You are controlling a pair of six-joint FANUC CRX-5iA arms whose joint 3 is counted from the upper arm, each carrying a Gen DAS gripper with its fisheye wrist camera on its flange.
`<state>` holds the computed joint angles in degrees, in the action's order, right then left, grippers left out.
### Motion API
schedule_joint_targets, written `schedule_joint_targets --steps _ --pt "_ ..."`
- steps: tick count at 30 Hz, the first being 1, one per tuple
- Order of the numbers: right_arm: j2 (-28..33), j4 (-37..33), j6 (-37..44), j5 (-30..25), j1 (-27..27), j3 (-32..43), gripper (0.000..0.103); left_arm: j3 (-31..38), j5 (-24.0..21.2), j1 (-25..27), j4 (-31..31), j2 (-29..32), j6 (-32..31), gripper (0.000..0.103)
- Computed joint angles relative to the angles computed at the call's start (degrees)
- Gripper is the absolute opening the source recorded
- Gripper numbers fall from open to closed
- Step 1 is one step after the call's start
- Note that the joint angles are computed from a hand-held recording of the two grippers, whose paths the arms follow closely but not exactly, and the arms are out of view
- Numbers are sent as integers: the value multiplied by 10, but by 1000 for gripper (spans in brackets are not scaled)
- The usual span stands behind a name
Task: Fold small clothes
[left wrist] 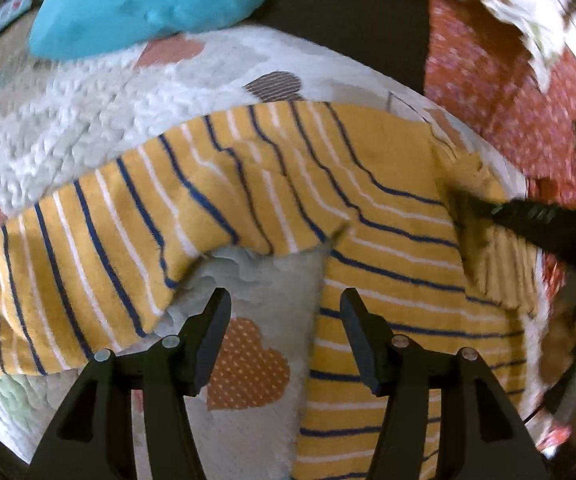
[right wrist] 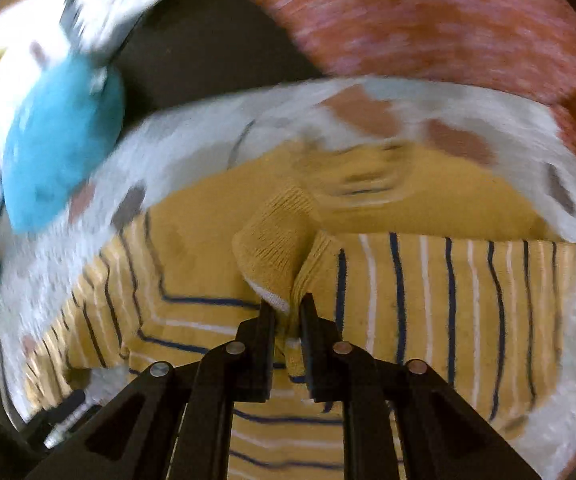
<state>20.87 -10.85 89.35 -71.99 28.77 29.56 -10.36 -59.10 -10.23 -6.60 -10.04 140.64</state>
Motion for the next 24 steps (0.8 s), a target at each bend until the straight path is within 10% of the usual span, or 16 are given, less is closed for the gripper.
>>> schedule_joint_targets --steps 6,10,15,24 --pt "14 -207 54 -111 -56 65 34 -18 16 21 10 -26 11 59" --pt "-30 -55 9 2 -35 -7 35 -33 24 33 24 -36 16 59" --pt "-9 7 -50 -3 -12 -29 23 -40 11 39 -2 -57 52 59" --pt "-104 125 -13 97 112 -162 26 -87 -188 117 -164 -237 267 59"
